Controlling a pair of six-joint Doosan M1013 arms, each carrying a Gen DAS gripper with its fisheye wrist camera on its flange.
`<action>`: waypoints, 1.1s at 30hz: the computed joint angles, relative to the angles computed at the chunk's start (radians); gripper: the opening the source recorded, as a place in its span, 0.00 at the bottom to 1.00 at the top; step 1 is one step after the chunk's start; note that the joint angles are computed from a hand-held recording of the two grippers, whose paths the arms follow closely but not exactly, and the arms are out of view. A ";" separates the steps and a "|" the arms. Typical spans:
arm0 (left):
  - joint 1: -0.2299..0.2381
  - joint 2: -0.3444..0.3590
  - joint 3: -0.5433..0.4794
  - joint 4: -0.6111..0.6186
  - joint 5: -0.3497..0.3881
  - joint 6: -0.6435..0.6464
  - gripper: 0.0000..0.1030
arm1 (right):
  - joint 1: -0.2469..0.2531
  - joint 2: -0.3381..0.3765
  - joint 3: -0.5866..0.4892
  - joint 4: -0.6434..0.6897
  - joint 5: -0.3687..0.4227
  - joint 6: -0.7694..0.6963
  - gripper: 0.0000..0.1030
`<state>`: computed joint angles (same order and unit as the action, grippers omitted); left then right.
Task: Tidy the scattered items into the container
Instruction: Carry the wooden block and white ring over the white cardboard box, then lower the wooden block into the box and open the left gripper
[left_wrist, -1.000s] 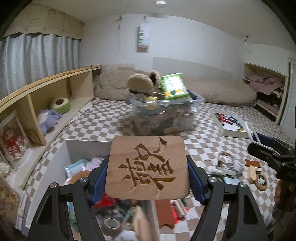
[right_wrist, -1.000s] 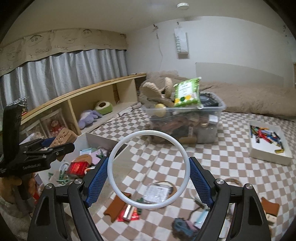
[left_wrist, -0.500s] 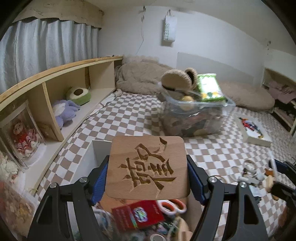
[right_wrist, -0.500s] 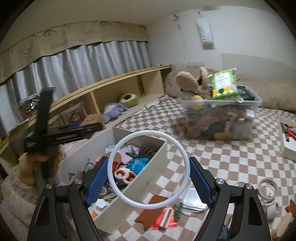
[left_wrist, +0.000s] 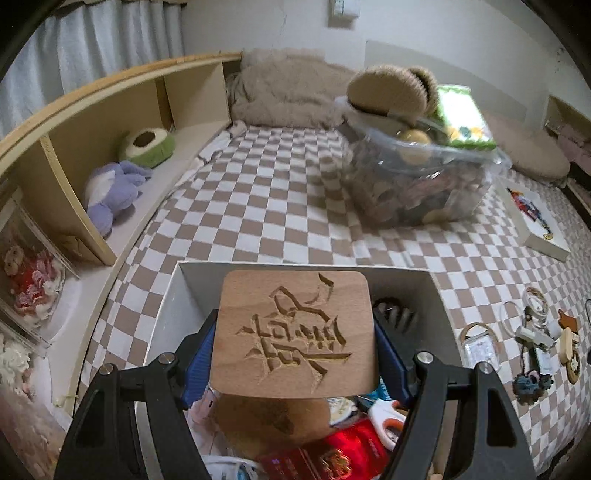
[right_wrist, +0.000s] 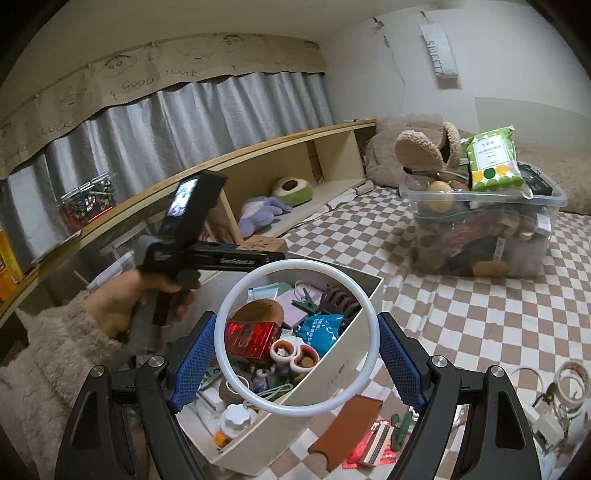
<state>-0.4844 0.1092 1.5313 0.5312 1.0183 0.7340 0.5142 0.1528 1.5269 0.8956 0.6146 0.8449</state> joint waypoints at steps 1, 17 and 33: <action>0.004 0.009 -0.006 -0.002 0.018 0.007 0.73 | 0.000 0.000 0.000 -0.002 0.002 -0.002 0.82; 0.011 0.093 -0.030 0.197 0.268 -0.013 0.84 | -0.010 0.009 -0.002 -0.009 0.027 -0.012 0.82; -0.103 -0.057 0.080 0.309 0.083 -0.168 0.87 | 0.024 0.028 -0.028 -0.027 0.061 -0.003 0.83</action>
<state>-0.5875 0.0520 1.6116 0.8406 1.1014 0.5659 0.5383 0.1810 1.4989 0.8684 0.6760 0.8417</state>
